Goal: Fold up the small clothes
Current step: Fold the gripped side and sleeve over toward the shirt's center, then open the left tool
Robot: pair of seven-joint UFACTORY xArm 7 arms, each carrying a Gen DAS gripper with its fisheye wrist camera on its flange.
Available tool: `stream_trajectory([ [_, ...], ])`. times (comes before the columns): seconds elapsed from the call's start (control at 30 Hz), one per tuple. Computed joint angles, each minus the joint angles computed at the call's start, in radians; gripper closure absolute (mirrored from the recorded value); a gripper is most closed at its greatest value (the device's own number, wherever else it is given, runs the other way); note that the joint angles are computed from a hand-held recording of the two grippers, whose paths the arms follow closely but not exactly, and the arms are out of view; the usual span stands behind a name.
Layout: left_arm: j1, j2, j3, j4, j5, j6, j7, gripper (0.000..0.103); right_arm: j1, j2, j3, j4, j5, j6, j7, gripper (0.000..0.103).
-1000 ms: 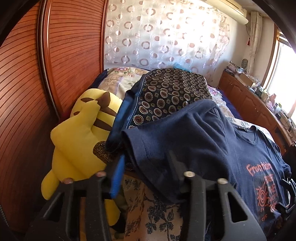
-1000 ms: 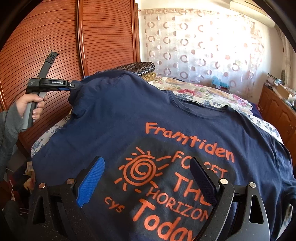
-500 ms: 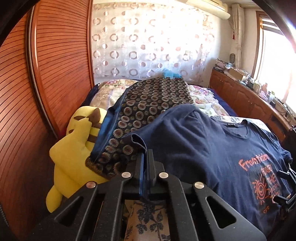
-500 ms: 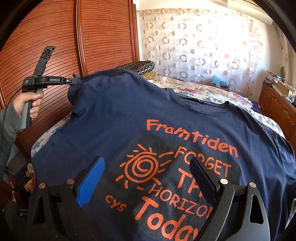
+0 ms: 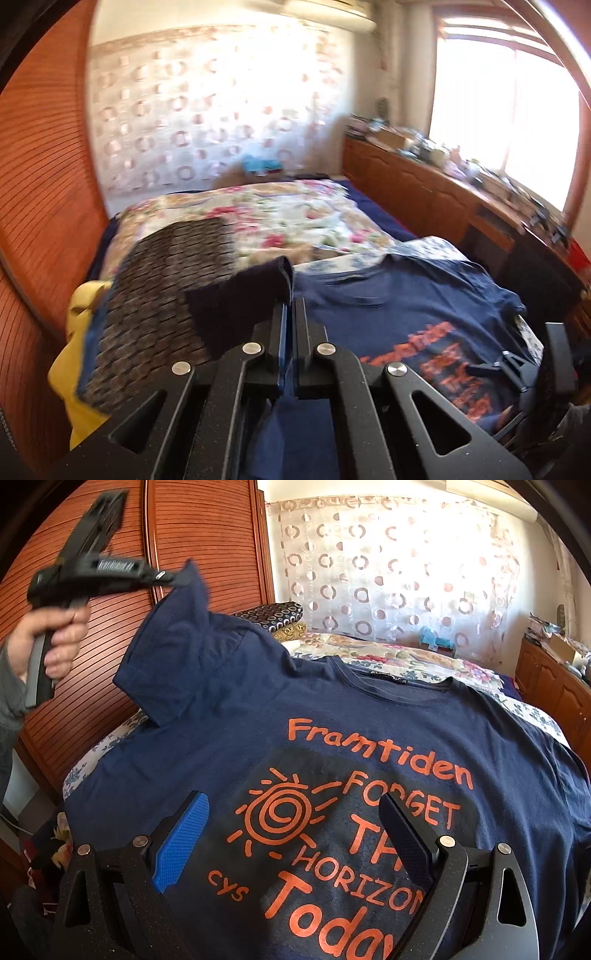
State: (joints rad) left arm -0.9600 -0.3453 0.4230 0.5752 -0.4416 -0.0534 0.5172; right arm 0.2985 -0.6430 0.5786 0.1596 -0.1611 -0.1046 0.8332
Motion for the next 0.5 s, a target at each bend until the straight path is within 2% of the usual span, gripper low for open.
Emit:
stream_trajectory([
  [0.03, -0.016, 0.015, 0.001, 0.016, 0.001, 0.011, 0.002, 0.100, 0.001, 0.002, -0.003, -0.002, 0.001, -0.005, 0.001, 0.009],
  [0.13, 0.077, 0.062, -0.116, 0.026, 0.024, 0.003, -0.025, 0.098, 0.010, 0.008, -0.023, -0.011, 0.004, -0.019, -0.005, 0.009],
  [0.17, 0.068, 0.061, -0.108, 0.026, 0.017, 0.006, -0.020, 0.084, 0.013, 0.011, -0.031, -0.015, 0.005, -0.024, -0.009, 0.009],
  [0.2, 0.034, 0.055, -0.073, 0.021, -0.002, 0.000, -0.002, 0.071, 0.014, 0.015, -0.037, -0.016, 0.007, -0.028, -0.013, 0.009],
  [0.27, 0.051, 0.054, -0.087, 0.001, -0.004, -0.021, -0.010, 0.057, 0.015, 0.017, -0.040, -0.020, 0.013, -0.037, -0.016, 0.009],
  [0.33, 0.106, 0.052, -0.128, -0.023, 0.025, -0.021, -0.042, 0.047, 0.014, 0.020, -0.038, -0.021, 0.018, -0.043, -0.020, 0.009],
  [0.37, 0.086, 0.038, -0.097, -0.045, 0.027, -0.017, -0.037, 0.035, 0.010, 0.023, -0.034, -0.019, 0.020, -0.044, -0.022, 0.009],
  [0.4, 0.070, 0.030, -0.073, -0.060, 0.030, -0.023, -0.036, 0.028, 0.006, 0.025, -0.029, -0.017, 0.022, -0.045, -0.023, 0.009],
  [0.5, 0.097, 0.029, -0.077, -0.121, 0.062, -0.059, -0.067, 0.026, 0.003, 0.030, -0.027, -0.017, 0.028, -0.049, -0.027, 0.009],
])
